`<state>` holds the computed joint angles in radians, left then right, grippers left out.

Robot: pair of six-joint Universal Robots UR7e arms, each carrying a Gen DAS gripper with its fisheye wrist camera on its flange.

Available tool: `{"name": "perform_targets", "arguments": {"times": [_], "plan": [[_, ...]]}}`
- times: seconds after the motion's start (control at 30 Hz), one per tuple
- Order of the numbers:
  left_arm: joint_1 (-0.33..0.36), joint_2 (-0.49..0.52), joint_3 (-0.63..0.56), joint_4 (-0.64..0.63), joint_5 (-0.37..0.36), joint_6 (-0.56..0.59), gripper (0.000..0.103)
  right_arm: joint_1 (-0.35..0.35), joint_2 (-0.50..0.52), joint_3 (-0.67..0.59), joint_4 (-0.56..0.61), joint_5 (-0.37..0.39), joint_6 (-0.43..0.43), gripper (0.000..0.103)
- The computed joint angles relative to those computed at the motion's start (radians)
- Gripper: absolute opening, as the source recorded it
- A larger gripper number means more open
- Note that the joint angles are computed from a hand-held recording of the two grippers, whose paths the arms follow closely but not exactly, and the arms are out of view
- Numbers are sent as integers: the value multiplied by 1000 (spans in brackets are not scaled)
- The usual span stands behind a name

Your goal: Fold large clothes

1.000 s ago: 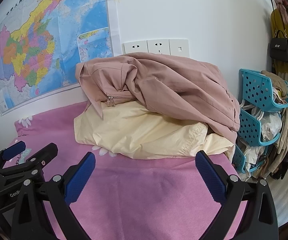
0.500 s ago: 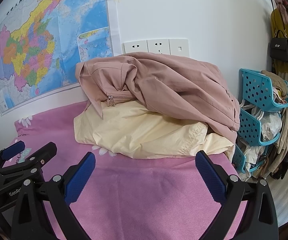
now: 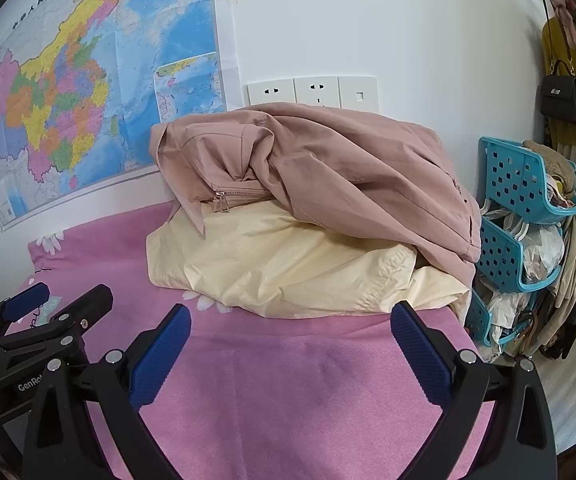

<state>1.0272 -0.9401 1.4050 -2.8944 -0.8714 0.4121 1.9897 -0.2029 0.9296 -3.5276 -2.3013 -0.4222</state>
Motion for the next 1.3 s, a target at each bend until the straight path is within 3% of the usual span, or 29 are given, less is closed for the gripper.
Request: {"name": "perform_targets", "arguments": {"times": [1.03,1.2,1.3], "plan": [[24,41,-71,63,-7,-21,98,-9,44,-110,89,3,-34,97],[43,71,-127,109,3,-47,98,-17,73,-196,148,22,-77,97],[58,99,-177,126,15,-51,98,-20,140,-361,224,24,-146,97]]}}
